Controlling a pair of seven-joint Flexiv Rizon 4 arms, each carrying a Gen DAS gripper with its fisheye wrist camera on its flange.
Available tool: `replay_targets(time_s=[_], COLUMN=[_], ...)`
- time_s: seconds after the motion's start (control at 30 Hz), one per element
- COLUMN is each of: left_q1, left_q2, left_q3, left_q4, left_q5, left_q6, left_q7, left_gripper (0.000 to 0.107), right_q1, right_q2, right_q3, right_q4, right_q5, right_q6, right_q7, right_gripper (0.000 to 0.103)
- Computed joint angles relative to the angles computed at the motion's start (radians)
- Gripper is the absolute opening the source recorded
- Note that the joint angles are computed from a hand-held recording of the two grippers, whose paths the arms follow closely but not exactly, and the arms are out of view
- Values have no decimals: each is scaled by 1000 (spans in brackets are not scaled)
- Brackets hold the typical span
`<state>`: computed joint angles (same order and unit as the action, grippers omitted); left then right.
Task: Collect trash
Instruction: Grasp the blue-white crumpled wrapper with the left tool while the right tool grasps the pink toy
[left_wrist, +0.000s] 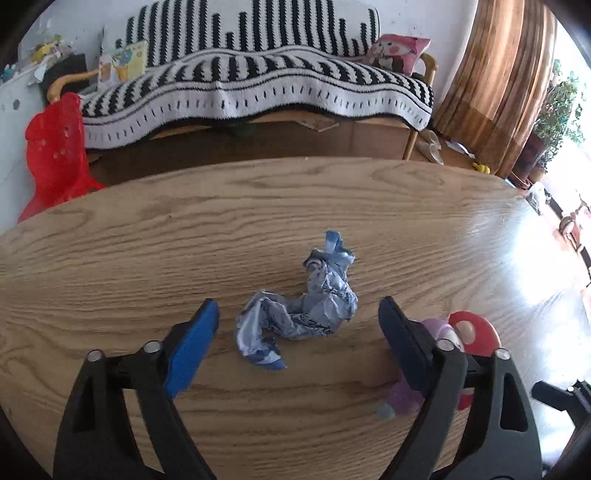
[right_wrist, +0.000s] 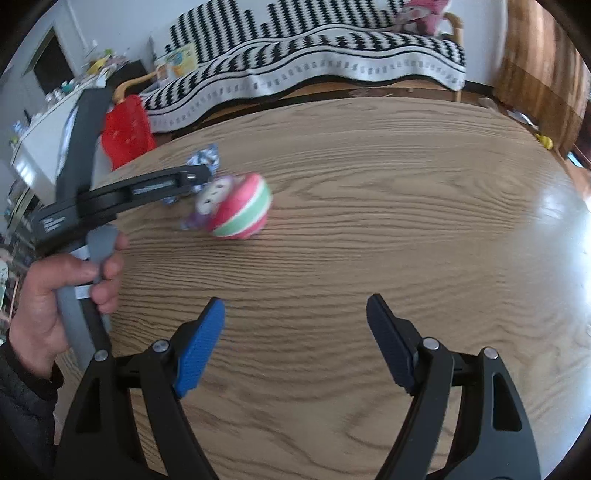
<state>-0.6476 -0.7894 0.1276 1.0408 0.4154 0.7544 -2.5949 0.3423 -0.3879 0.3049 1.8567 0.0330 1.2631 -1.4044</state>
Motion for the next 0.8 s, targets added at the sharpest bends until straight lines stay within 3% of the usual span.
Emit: replay_targets(time_s=[0.1,0.17,0.43,0.57,0.63,0.7,0.8], left_q1=[-1,-4,-41,-40,-34,-33,-25], left_q2=[3,18,169,246,271,286,285], left_q3=[-6,-5,13,-6,-22,-38,-63], left_q4=[4,24,205,287,312,322,309], left_q5=[-2,9,84,127,145,159,168], left_q6=[-8,0,-22,-35,-33,-46,-57], left_q7=[26,46,-57,-132,-157,-177,-181], left_gripper=[46,41,39,39,39,39,39], right_q1=[12,18,47,122,137,148,119], right_q2=[-30,-53,-151,-189,-199,-192,-174], right_q3=[9,16,39,-39,-59,-81,-55], right_q4=[-38,-68,-220,-266,-269,-247,-222], right_q5=[-2,3,32,-53,-89,-123,-124], right_q6=[-7,-8,-27,-32,-32,-8,0], right_q7=[-6,-5,15,92,116,136,131], right_gripper=[77,77,78,80,74,61,52])
